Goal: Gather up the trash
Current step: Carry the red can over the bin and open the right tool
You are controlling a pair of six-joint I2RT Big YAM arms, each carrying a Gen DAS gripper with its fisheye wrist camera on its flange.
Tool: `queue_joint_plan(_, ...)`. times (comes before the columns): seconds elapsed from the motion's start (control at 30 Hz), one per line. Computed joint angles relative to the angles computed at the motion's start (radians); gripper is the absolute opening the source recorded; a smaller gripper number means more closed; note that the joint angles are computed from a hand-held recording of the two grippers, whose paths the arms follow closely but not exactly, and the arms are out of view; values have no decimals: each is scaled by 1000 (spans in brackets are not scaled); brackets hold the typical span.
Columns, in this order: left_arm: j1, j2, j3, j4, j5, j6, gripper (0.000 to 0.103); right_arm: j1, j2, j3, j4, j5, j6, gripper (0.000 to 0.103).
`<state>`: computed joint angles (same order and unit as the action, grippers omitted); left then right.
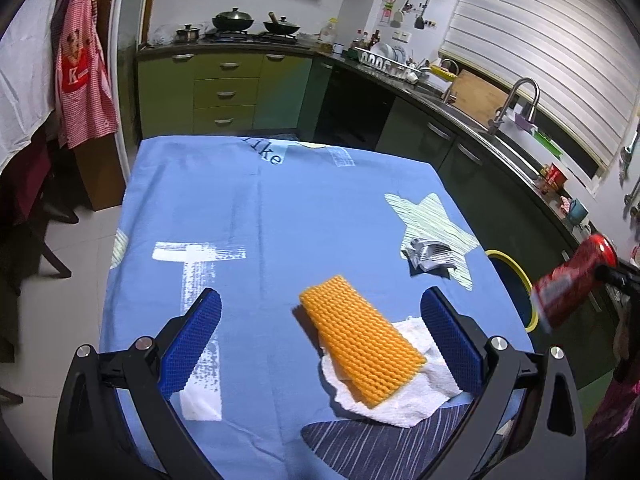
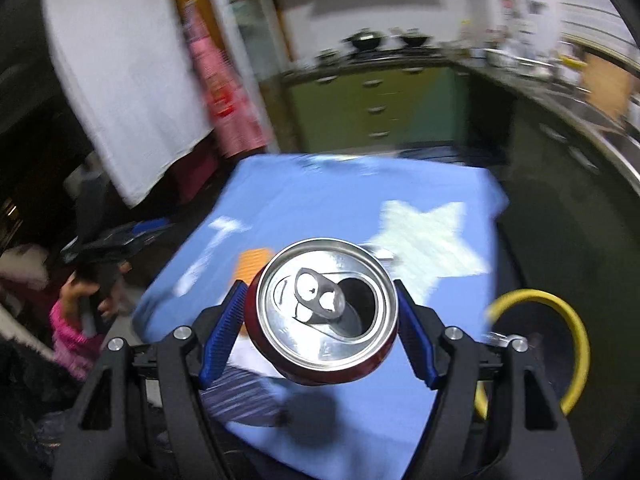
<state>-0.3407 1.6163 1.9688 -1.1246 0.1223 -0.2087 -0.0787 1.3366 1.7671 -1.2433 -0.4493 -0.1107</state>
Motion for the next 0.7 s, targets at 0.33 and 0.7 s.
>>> queue_joint_plan(0.33,-37,50,57,-31,4,26,98,-229,75,-53,54,159,99,68)
queue_joint_plan(0.7,-58,78,84,-72,-3,34,98,-309,210,-108,113,180,192,82)
